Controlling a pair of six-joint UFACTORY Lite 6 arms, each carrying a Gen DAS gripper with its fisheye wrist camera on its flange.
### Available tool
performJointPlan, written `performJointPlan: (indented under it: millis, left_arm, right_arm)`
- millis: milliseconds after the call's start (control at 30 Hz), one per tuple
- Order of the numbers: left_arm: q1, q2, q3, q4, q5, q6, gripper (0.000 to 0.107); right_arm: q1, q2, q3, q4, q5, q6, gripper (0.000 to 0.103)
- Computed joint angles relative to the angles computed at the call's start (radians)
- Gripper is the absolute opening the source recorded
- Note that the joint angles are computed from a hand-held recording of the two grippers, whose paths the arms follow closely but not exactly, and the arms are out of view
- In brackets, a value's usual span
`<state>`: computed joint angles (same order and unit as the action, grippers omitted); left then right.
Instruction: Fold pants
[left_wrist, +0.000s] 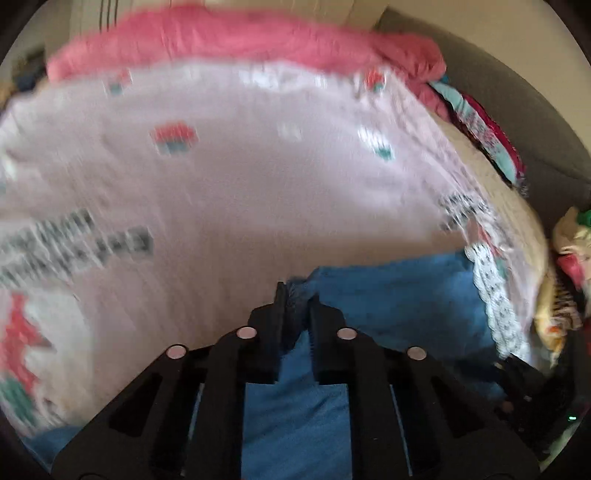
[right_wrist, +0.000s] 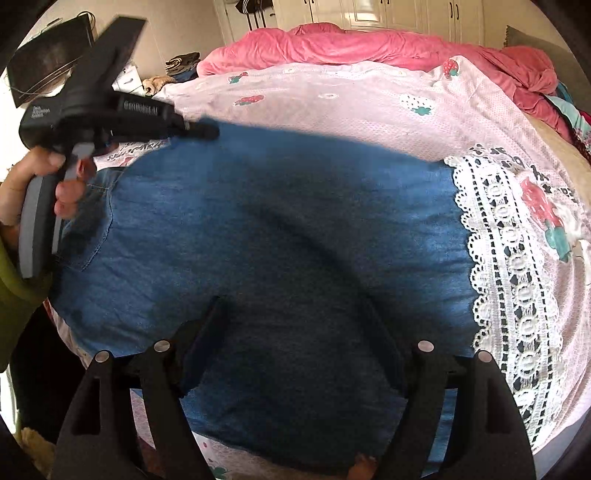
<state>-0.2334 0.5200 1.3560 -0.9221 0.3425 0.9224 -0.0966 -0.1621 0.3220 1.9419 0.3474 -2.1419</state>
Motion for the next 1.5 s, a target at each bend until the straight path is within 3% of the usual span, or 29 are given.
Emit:
performJointPlan:
  millis: [133,200,300,333,433,567,667,733,900,1067,1233,1367,1500]
  left_arm:
    - [-0.050,0.125,0.071,0.265,-0.067,-0.226,0.005]
    - [-0.053,0.151,0.066,0.258,-0.101,-0.215,0.007]
    - [-0.023,0.127,0.039,0.063,-0.086,-0.035,0.012]
    - [-0.016,0.101,0.017,0.045,-0.085,-0.022,0.021]
    - [0.000,-0.043,-0.132,-0.167,-0.100,0.205,0.035]
    - [0.007,-0.262,-0.371,-0.481,-0.094,0.534,0.046]
    - [0.014,-0.366,-0.535,-0.689,-0.037,0.738,0.046]
    - [-0.009,-0.380,-0.592,-0.798,-0.048,0.839,0.046]
    - [-0.047,-0.354,-0.638,-0.929,-0.089,1.005,0.047]
    - [0.009,-0.329,-0.639,-0.875,0.007,0.969,0.052]
    - [0.017,-0.323,-0.651,-0.930,0.044,1.033,0.058]
    - [0.015,-0.326,-0.660,-0.942,0.051,1.050,0.060]
    - [0.029,-0.319,-0.652,-0.912,0.069,1.020,0.060]
  right_arm:
    - [-0.019,-0.016,-0.011,-0.037,0.004,0.020,0.076]
    - [-0.019,-0.021,-0.013,-0.043,0.006,0.029,0.076]
    - [-0.040,-0.036,-0.019,-0.094,0.027,0.069,0.077]
    - [-0.075,-0.047,-0.016,-0.175,0.062,0.136,0.077]
    - [-0.283,-0.090,0.010,-0.458,0.280,0.360,0.077]
    - [-0.534,-0.087,0.129,-0.604,0.433,0.470,0.077]
    - [-0.590,0.071,0.308,-0.642,0.386,0.530,0.076]
    - [-0.584,0.180,0.422,-0.679,0.344,0.581,0.072]
    - [-0.541,0.475,0.728,-0.833,0.356,0.777,0.063]
    - [-0.486,0.734,0.971,-0.906,0.385,0.875,0.052]
    - [-0.430,0.667,0.884,-0.852,0.298,0.790,0.046]
    - [-0.411,0.601,0.785,-0.807,0.279,0.685,0.028]
    - [-0.383,0.515,0.688,-0.724,0.197,0.578,0.020]
